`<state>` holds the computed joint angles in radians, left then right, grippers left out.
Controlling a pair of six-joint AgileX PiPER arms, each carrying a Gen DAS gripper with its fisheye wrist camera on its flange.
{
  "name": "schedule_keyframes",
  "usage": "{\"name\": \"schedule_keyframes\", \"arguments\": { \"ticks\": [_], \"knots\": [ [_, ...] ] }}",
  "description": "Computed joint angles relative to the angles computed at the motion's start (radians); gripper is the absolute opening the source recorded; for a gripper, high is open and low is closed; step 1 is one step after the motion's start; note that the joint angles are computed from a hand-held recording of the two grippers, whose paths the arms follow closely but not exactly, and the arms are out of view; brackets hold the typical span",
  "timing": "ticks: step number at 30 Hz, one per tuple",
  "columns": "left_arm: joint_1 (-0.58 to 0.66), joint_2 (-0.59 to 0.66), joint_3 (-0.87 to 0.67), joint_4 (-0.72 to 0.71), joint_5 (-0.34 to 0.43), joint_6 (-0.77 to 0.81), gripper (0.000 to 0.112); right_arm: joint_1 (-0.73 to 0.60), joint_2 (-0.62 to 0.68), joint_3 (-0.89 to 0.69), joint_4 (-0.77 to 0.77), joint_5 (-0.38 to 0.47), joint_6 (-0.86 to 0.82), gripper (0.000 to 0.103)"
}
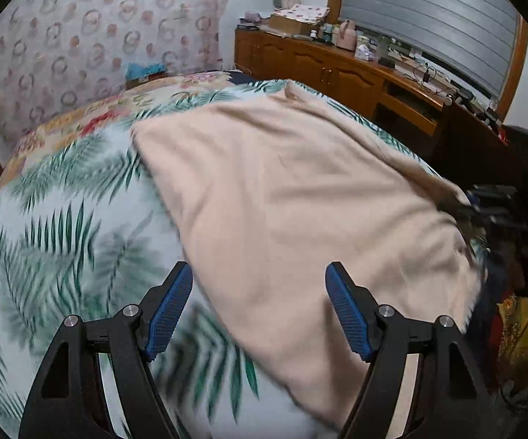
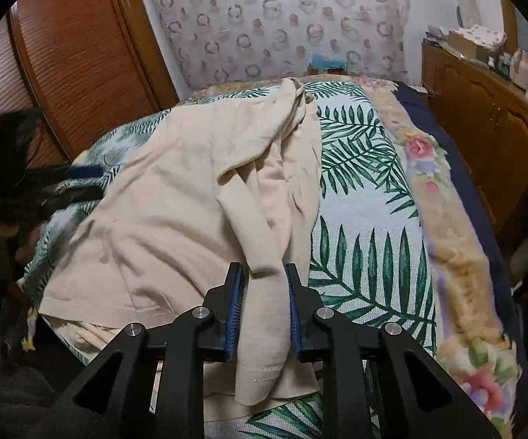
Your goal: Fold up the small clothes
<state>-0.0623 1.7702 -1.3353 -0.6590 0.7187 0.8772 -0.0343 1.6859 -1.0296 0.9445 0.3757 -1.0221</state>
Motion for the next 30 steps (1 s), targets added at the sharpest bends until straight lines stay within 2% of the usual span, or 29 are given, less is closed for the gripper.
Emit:
{"name": "schedule_keyframes", "arguments": {
  "ticks": [2, 3, 6, 9, 11, 15, 19, 21, 22, 23, 25, 30],
  "knots": [
    [0.025, -0.046, 0.08, -0.058, 0.003, 0.054, 0.076, 0.001, -0.009, 0.002, 0.008, 0.002, -0.01, 0.02],
    [0.033, -0.072, 0.12, -0.081, 0.003, 0.073, 0.076, -0.001, -0.02, 0.008, 0.018, 0.01, -0.021, 0.008],
    [0.059, -0.152, 0.239, -0.151, 0.004, 0.148, 0.076, 0.018, -0.096, 0.057, -0.007, -0.022, -0.002, 0.007],
    [0.08, -0.198, 0.313, -0.188, 0.03, 0.187, 0.073, 0.01, -0.181, 0.113, -0.016, -0.01, 0.001, 0.007],
    [0.093, -0.204, 0.341, -0.198, 0.044, 0.212, 0.064, 0.007, -0.196, 0.136, -0.028, -0.006, 0.014, 0.007],
    [0.097, -0.212, 0.376, -0.213, 0.05, 0.231, 0.047, 0.03, -0.184, 0.165, -0.078, -0.074, 0.064, 0.008],
    [0.085, -0.236, 0.41, -0.224, 0.037, 0.242, 0.043, 0.073, -0.187, 0.169, -0.251, -0.134, 0.25, 0.033],
    [0.075, -0.254, 0.433, -0.232, 0.034, 0.252, 0.041, 0.081, -0.18, 0.169, -0.287, -0.143, 0.292, 0.041],
    [0.067, -0.259, 0.441, -0.234, 0.029, 0.258, 0.033, 0.086, -0.176, 0.167, -0.308, -0.148, 0.316, 0.044],
    [0.061, -0.262, 0.441, -0.228, 0.031, 0.252, 0.013, 0.088, -0.176, 0.168, -0.335, -0.152, 0.345, 0.046],
    [0.061, -0.283, 0.454, -0.23, 0.028, 0.26, 0.007, 0.087, -0.177, 0.168, -0.353, -0.156, 0.36, 0.051],
    [0.18, -0.39, 0.456, -0.3, 0.176, 0.314, 0.007, 0.083, -0.195, 0.184, -0.352, -0.155, 0.354, 0.056]
  ]
}}
